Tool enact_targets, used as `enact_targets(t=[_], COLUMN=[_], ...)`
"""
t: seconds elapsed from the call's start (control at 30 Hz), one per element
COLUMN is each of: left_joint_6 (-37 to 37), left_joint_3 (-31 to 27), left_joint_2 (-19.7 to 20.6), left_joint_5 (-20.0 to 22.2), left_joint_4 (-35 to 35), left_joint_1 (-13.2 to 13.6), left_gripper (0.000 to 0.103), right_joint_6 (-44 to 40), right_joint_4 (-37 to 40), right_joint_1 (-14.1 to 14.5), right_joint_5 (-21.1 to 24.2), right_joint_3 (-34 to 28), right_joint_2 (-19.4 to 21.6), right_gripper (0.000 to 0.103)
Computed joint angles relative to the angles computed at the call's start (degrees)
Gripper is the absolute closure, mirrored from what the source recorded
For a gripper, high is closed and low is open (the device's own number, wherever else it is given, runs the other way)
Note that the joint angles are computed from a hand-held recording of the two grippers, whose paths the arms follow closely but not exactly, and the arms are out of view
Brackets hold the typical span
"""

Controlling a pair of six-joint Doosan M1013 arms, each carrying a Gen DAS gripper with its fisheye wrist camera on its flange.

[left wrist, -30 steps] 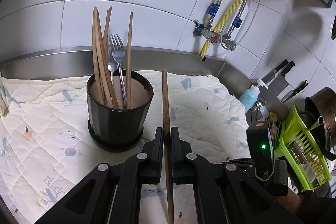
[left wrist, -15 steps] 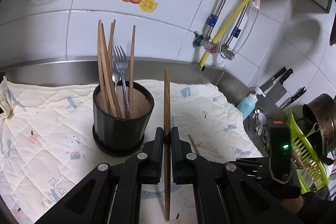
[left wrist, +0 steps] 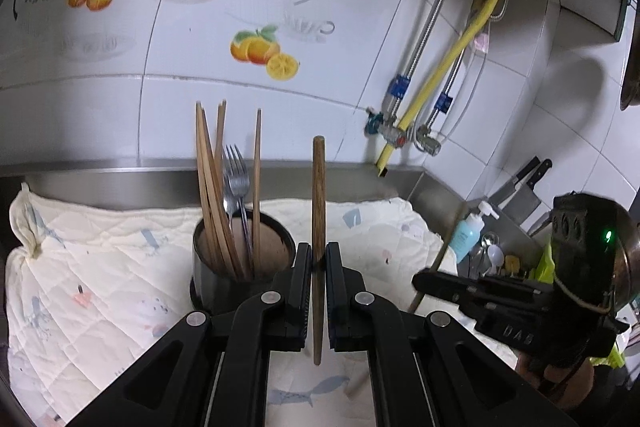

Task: Organize utensils
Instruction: 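Lift both chopsticks upright and lower them into the black holder, then open both tools to release the chopsticks into the holder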

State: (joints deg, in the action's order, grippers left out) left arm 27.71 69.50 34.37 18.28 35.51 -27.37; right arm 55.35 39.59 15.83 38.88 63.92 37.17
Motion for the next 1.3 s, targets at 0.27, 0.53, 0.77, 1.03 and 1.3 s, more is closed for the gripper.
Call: enact_targets(t=[0.27, 0.53, 0.77, 1.03, 1.3], left_joint_6=[-7.63, -16.24, -6.49, 3.90, 10.87], left_joint_3=[-1.72, -5.05, -8.75, -11.07, -13.01], left_joint_2=[-0.76, -0.27, 2.07, 4.63, 7.00], left_joint_5=[0.23, 2.85, 6.23, 9.21, 11.28], left_joint_4=[10.35, 23.45, 15.60, 3.02, -7.75], left_joint_1=[0.80, 1.44, 2.46, 3.70, 4.84], left_gripper=[0.097, 0.097, 0.097, 0.097, 0.097], right_joint_6=[-3.63, -5.29, -4.66, 1.16, 6.77], right_joint_4=[2.48, 3.57, 2.92, -2.48, -7.72], right_joint_1=[0.68, 1.56, 2.45, 2.97, 3.33], right_joint_5=[-2.08, -1.91, -0.73, 2.86, 5.98], right_joint_3=[-5.60, -12.18, -16.00, -18.48, -19.61], right_joint_2=[1.19, 3.33, 5.40, 8.19, 10.01], right_gripper=[0.094, 0.094, 0.094, 0.094, 0.094])
